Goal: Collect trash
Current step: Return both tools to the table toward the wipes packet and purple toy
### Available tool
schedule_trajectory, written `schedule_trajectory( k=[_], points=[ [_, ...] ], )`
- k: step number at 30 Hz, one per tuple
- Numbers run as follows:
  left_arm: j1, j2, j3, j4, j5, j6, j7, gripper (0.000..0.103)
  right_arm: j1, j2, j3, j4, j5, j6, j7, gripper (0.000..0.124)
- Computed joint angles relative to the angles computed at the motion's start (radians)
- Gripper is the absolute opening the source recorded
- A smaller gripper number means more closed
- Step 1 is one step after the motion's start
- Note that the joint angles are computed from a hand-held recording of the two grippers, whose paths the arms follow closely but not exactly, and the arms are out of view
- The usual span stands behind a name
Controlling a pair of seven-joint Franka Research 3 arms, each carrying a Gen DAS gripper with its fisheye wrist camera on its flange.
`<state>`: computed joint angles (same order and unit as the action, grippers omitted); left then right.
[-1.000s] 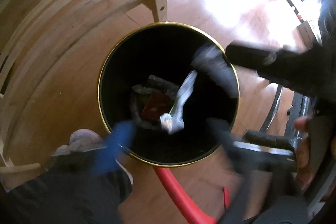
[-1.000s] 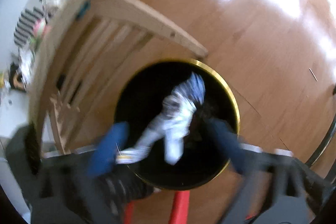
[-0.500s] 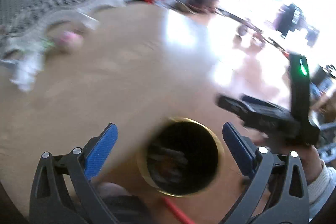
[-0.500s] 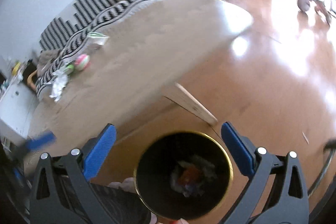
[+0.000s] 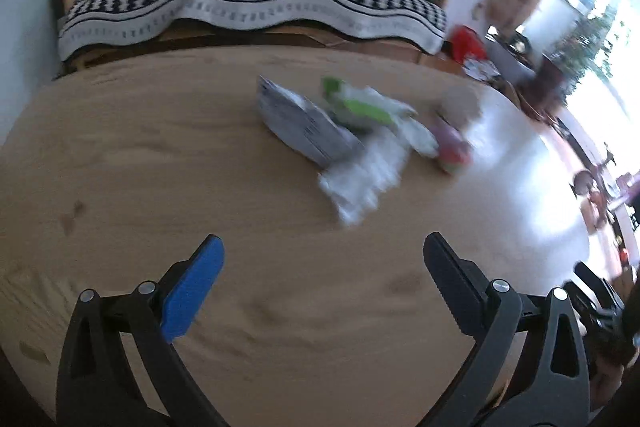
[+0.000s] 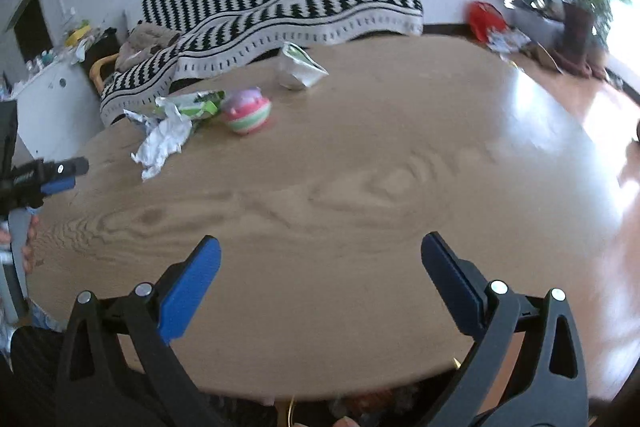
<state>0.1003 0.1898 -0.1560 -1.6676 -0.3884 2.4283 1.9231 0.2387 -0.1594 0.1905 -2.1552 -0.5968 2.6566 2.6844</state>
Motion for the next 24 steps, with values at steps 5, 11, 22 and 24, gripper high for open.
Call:
schedule_trajectory(
  k=[5,11,22,24],
  points=[
    [-0.026,0.216,-0.01,0.291,0.106,-0.107,-0.122,0.097,0.017,0.121,-0.029,0.121,-0.018,0.015,0.004,0.097],
    [-0.057,0.504,-0.038,0.699,0.213,-0.264,-0.213,0.097,0.074,0.232,-0.094,0.22,0.047,0.02,-0.072,0.097],
    [-0.018,0.637,-0.048,0.903,0.262,-0.354,-0.191,0.097,0.138,0.519,-0.177,0.59,0.214,-0.064,-0.406,0.097],
    [-0.012,0.662,-0.049,0.948,0.263,-0.382,-0.183,0.097,0.149,0.587,-0.186,0.686,0.245,-0.106,-0.476,0.097]
  ],
)
